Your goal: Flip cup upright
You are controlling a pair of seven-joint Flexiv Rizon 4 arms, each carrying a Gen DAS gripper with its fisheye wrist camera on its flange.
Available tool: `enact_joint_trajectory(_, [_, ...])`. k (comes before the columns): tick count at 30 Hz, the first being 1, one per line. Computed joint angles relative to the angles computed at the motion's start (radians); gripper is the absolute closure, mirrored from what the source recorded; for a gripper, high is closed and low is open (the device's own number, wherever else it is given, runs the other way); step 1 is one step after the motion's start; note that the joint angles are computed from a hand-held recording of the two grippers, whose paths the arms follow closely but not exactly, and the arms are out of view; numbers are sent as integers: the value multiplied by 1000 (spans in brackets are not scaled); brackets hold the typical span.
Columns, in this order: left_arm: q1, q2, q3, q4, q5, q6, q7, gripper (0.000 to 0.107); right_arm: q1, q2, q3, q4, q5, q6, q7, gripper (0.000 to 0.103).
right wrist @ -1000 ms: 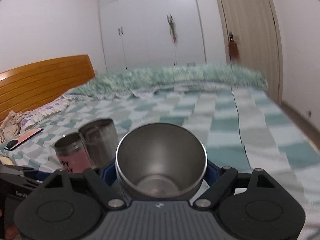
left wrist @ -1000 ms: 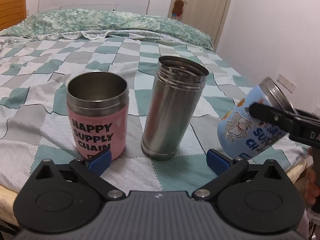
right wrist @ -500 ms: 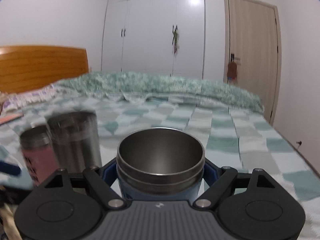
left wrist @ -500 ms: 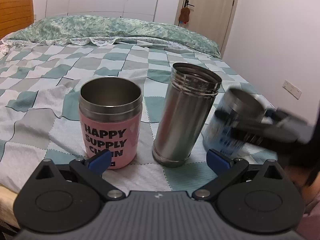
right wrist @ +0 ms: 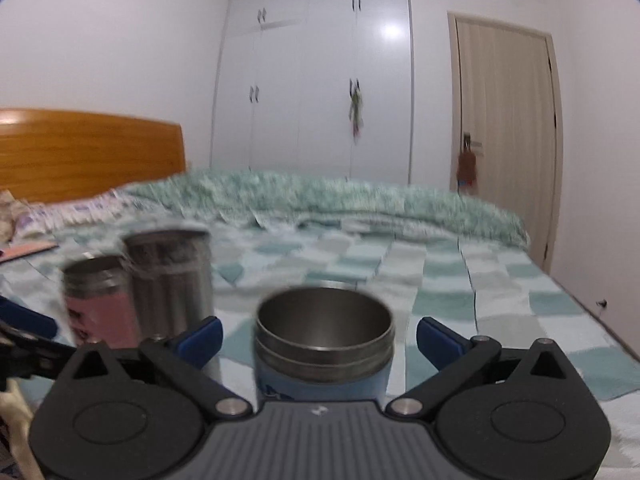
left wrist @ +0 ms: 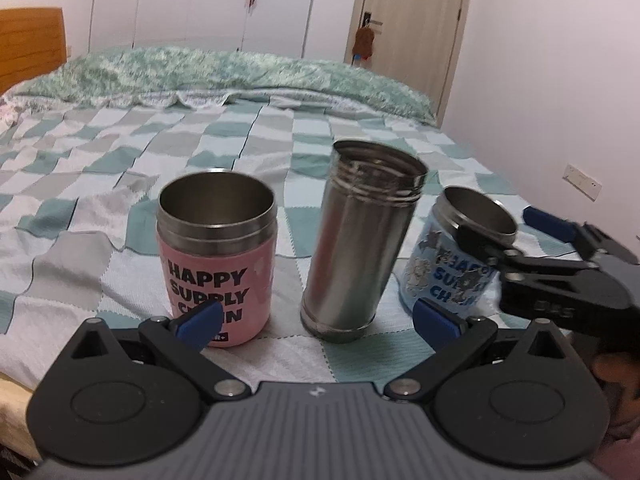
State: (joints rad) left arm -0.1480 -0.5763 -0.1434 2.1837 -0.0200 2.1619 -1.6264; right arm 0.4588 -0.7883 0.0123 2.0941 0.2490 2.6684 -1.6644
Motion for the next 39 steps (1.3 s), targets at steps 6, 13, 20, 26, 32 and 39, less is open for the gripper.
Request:
enact_joint_trajectory(6, [-59,-28,45,49,-8,223,8,4,-34,50,36,152,-42,186,7,0])
enact_joint_trajectory(13, [-105,-85,51,107,-46,467,21,4,-42,65,58,288,-6,305,12,0])
enact_joint_trajectory(20, [-143,-162,51,138,-109,639,43,4,-35,7,60,341,46,390,22,0])
enact_joint_trajectory(26, [-194,-247,52,141,-199,796,100,4,-31,-71,55,353,79,468,37,0])
enact_joint_trajectory(32, [-209,-309,29,127,-260,892,132,4,-21,-145,52,340,106,537,57,0])
enact_joint_trajectory(39, [-190,-349,10,114,-262,944,131,4,-13,-176,46,315,138,569,81,0])
